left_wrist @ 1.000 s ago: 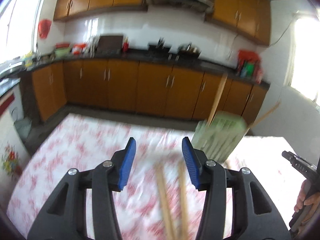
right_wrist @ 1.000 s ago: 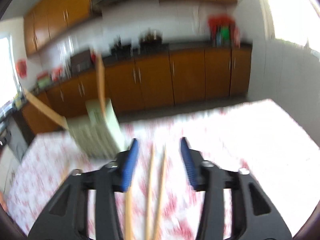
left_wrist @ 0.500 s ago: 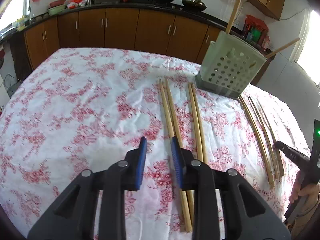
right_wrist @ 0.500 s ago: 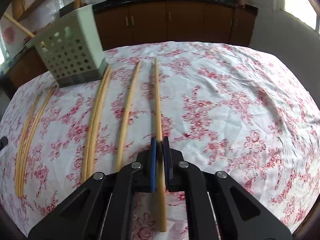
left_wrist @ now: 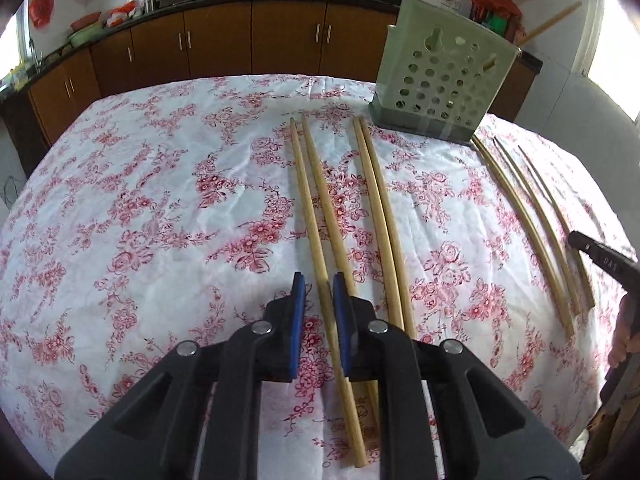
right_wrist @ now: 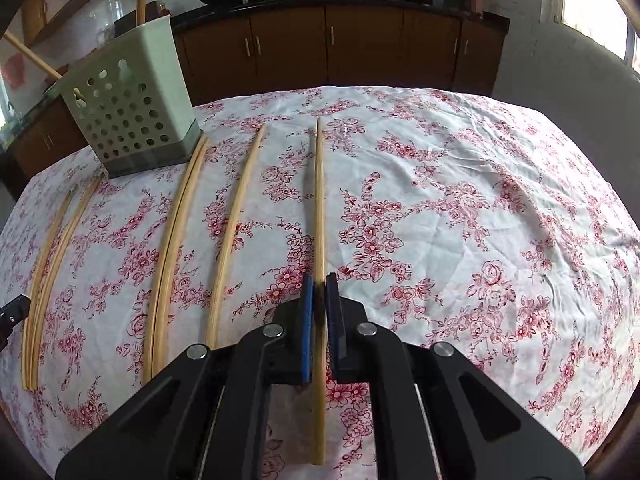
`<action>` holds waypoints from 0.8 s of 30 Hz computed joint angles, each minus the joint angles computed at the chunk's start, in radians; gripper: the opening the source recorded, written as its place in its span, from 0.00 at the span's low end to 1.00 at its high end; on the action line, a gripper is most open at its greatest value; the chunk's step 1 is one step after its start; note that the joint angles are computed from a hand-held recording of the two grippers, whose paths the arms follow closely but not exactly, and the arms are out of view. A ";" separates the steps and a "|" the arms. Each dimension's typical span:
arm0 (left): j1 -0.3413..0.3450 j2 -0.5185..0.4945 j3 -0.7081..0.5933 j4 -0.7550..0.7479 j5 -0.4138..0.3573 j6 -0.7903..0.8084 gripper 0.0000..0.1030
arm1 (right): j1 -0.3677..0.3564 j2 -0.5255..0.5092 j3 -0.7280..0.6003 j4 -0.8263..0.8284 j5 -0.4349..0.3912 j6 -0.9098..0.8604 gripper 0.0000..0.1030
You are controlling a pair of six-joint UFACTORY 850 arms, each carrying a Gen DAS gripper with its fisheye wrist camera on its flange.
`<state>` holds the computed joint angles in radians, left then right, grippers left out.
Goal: Organize utensils
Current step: 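Close the right tool on a chopstick while the left tool grasps another chopstick, then lift both held chopsticks upright toward the green utensil holder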
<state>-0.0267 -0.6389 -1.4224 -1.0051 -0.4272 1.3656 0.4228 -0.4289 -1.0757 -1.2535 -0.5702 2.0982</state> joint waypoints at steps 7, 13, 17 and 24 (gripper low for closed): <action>-0.014 -0.024 -0.033 0.021 0.058 -0.025 0.08 | 0.013 -0.004 -0.003 -0.025 0.008 -0.022 0.09; 0.006 -0.121 -0.194 0.189 0.041 -0.284 0.09 | -0.019 -0.018 -0.022 -0.011 -0.012 -0.030 0.07; 0.015 -0.120 -0.183 0.089 0.043 -0.167 0.10 | -0.015 -0.032 -0.036 -0.009 -0.041 -0.041 0.07; 0.026 -0.131 -0.200 0.058 0.000 -0.164 0.10 | -0.014 -0.040 -0.047 -0.002 -0.045 -0.046 0.08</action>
<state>-0.0009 -0.7698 -1.6222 -0.9475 -0.4270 1.2015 0.4084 -0.4692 -1.1227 -1.2554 -0.6152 2.0520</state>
